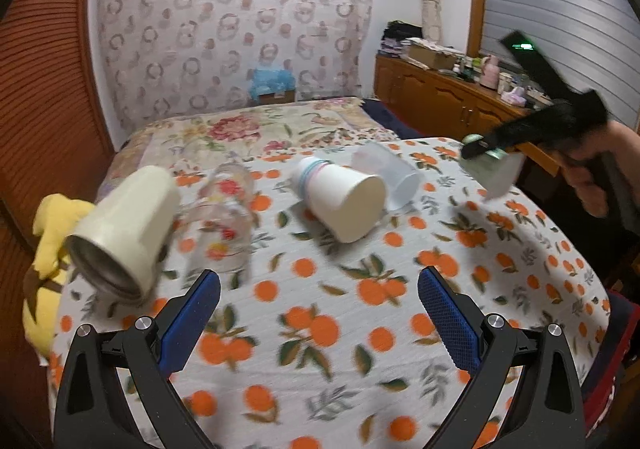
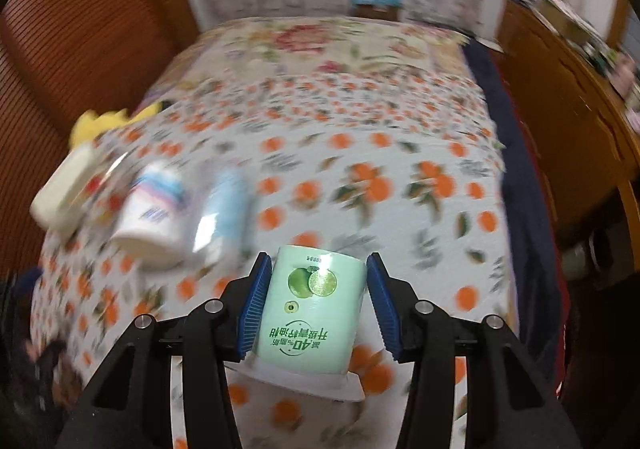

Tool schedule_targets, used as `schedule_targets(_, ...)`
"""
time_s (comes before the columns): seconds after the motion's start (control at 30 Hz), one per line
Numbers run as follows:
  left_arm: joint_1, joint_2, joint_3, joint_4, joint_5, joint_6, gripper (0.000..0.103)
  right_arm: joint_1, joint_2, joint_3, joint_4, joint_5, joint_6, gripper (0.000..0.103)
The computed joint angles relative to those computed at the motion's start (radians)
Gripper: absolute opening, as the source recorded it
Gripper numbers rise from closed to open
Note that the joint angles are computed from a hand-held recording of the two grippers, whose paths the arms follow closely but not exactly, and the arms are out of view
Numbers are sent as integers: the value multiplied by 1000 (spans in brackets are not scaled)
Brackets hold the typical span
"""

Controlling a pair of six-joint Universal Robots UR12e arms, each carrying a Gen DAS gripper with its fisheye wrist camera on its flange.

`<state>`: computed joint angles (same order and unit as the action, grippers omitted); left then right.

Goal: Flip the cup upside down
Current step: 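Lift the cup with the right gripper and rotate it lid-down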

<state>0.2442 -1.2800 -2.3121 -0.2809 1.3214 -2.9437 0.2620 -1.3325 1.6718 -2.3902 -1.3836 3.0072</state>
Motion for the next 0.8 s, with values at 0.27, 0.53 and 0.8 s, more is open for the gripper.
schedule_targets(0.27,61,54,-21,-42,13,28,96,78,-62,85,-3,89,-88,52)
schedule_targets(0.53,94,104,-41,-89,23,67,96,142,-65,119,13,140,-122,52)
schedule_targets(0.8,128,112,-47,-119,9,70,96,164,-46,115,20,115,-119,53)
